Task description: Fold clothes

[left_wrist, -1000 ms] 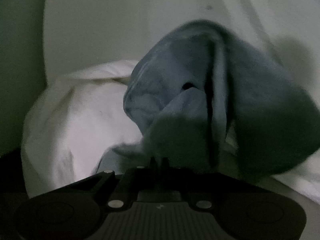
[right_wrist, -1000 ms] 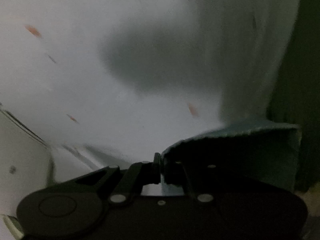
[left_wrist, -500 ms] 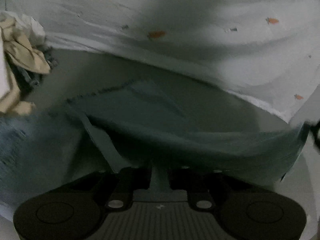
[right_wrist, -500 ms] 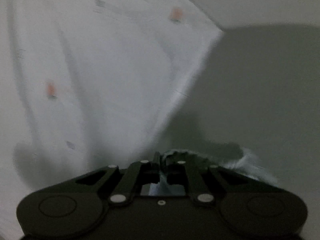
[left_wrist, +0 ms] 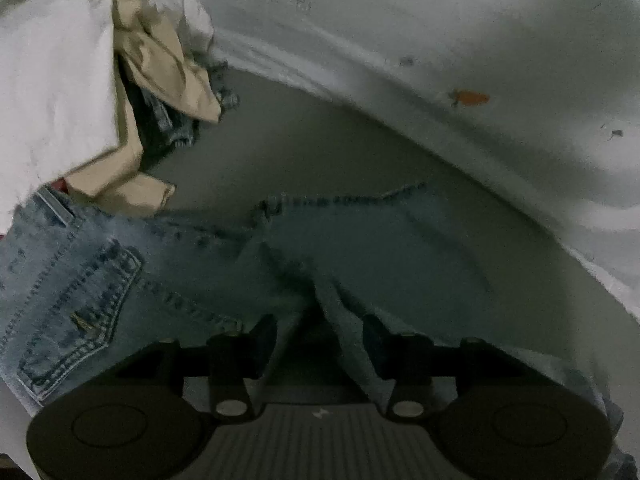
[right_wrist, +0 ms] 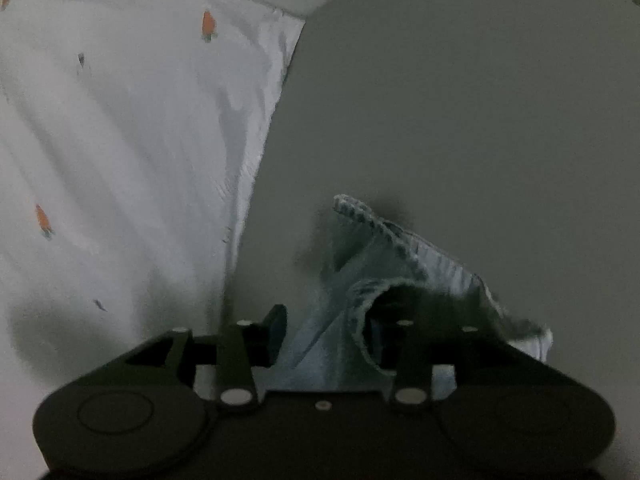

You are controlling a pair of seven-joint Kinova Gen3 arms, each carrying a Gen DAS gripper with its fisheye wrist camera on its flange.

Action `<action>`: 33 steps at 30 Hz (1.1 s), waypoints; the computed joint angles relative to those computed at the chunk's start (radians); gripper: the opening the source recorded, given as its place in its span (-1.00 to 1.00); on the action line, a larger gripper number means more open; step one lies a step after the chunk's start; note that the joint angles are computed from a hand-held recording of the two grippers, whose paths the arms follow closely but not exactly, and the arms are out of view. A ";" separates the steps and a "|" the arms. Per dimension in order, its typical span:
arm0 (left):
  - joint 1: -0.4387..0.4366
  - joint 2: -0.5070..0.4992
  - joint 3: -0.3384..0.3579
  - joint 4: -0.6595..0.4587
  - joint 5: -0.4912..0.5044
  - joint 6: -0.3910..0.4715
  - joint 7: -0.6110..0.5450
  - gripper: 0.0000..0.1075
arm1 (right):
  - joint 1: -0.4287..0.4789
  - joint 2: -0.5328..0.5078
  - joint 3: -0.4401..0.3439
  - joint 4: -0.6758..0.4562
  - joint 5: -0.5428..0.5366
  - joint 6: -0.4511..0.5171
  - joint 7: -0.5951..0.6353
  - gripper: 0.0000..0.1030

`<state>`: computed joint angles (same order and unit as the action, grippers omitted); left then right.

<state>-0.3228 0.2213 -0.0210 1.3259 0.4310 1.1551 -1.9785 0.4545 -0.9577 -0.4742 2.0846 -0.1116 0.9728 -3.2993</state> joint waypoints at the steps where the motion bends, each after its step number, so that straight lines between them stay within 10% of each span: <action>1: 0.000 0.004 0.000 0.002 -0.005 0.003 -0.003 -0.04 | -0.004 -0.026 0.004 0.005 -0.007 -0.001 -0.019 -0.09; 14: 0.014 0.036 0.005 0.007 -0.017 -0.027 0.049 0.05 | 0.008 -0.190 -0.006 0.040 -0.213 0.098 -0.187 -0.06; 33: -0.010 0.060 0.024 0.021 0.026 -0.045 -0.034 0.05 | -0.078 0.057 -0.110 0.005 -0.203 0.087 -0.090 0.13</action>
<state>-0.3326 0.2815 0.0033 1.3473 0.4567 1.1097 -2.0125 0.3763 -0.9008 -0.5837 2.0893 -0.3150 1.0594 -3.3895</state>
